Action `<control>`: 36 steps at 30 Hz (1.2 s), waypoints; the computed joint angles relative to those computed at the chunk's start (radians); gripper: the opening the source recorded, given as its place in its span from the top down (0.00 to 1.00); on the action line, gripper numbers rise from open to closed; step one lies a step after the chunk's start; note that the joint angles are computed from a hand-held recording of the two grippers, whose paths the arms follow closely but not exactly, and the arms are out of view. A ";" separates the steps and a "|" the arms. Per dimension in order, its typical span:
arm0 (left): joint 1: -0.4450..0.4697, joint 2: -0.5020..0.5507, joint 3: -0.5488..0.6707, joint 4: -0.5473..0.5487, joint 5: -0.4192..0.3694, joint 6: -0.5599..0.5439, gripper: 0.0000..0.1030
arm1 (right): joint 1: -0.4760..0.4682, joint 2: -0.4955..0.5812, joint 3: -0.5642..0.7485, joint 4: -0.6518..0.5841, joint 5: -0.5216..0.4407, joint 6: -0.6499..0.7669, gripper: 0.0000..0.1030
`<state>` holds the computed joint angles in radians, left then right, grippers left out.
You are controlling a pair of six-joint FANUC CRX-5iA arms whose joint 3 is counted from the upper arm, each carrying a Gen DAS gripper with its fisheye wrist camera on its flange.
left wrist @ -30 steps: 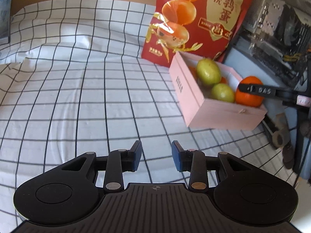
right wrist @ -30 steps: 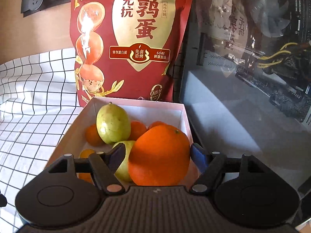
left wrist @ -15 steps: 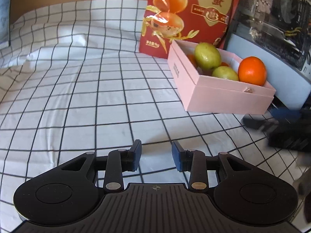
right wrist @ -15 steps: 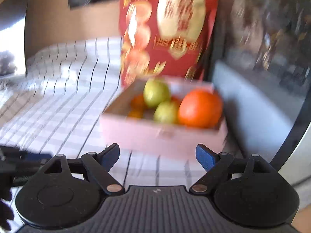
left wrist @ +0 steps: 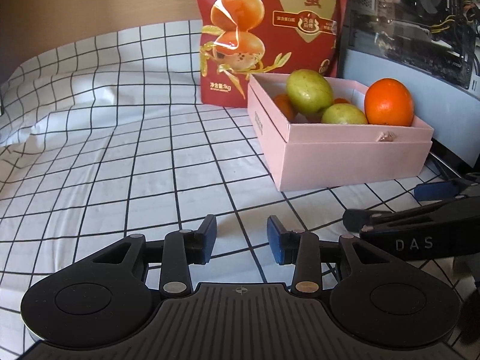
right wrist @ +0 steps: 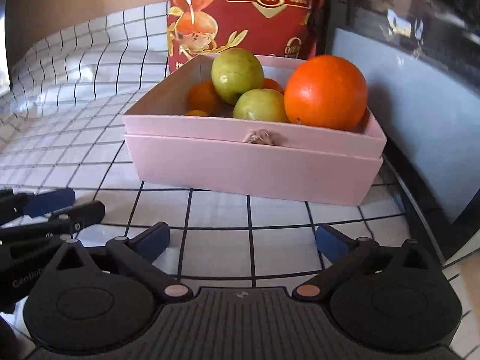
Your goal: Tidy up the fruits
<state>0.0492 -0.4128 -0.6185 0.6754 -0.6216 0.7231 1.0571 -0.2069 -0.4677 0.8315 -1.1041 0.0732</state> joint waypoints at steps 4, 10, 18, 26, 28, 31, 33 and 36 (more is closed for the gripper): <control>-0.002 0.001 0.003 -0.004 0.000 0.006 0.60 | -0.004 0.013 -0.015 0.050 -0.016 -0.040 0.00; -0.001 0.001 0.002 -0.003 -0.001 0.011 0.60 | -0.023 0.000 -0.054 0.095 0.036 -0.046 0.00; -0.007 0.005 0.010 -0.025 0.008 0.044 0.59 | -0.024 -0.013 -0.059 0.082 0.051 -0.056 0.00; -0.007 0.006 0.012 -0.029 0.008 0.048 0.59 | -0.024 -0.013 -0.059 0.083 0.052 -0.057 0.00; -0.007 0.007 0.012 -0.028 0.007 0.046 0.59 | -0.025 -0.012 -0.059 0.083 0.053 -0.057 0.00; -0.007 0.007 0.012 -0.028 0.007 0.046 0.59 | -0.024 -0.013 -0.059 0.083 0.052 -0.057 0.00; -0.006 0.006 0.012 -0.027 0.007 0.045 0.59 | -0.024 -0.013 -0.059 0.083 0.052 -0.057 0.00; -0.006 0.006 0.012 -0.027 0.007 0.045 0.59 | -0.024 -0.013 -0.059 0.083 0.052 -0.057 0.00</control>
<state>0.0428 -0.4064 -0.6063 0.6479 -0.6147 0.7680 1.0328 -0.2196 -0.5266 0.9142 -1.0524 0.0160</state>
